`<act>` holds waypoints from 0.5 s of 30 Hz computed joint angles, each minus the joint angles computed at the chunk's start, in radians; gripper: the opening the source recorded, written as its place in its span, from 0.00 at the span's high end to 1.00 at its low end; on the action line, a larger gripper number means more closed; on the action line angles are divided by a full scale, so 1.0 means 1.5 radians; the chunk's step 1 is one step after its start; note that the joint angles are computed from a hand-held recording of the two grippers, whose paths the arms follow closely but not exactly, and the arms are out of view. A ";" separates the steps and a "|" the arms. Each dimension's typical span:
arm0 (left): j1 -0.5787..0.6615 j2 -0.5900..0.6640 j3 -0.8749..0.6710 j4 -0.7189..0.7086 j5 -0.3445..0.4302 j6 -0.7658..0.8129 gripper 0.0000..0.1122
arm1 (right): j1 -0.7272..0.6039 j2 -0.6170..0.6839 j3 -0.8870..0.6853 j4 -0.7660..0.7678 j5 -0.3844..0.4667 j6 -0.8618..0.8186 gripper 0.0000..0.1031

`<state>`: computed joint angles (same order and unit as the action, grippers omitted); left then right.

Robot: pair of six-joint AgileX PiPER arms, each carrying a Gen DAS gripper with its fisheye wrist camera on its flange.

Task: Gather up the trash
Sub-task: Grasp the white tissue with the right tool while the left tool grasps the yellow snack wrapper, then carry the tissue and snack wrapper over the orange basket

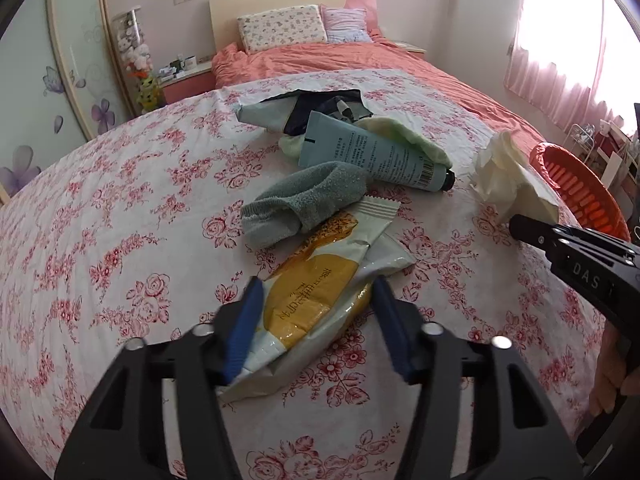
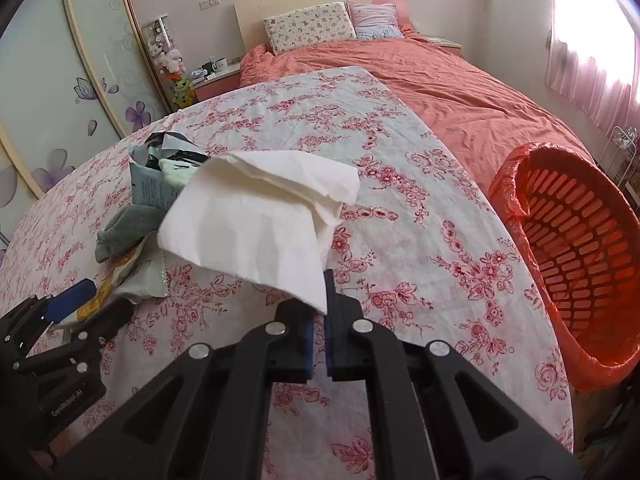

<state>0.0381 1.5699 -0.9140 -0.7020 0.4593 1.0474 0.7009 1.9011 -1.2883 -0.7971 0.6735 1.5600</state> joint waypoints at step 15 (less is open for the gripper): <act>0.050 -0.053 0.001 -0.094 0.095 0.089 0.89 | 0.031 -0.066 0.044 -0.061 0.005 0.066 0.95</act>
<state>0.1126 1.4907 -0.9126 -0.8431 0.6014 1.1816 0.7470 1.8019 -1.2216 -0.8885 0.6817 1.6586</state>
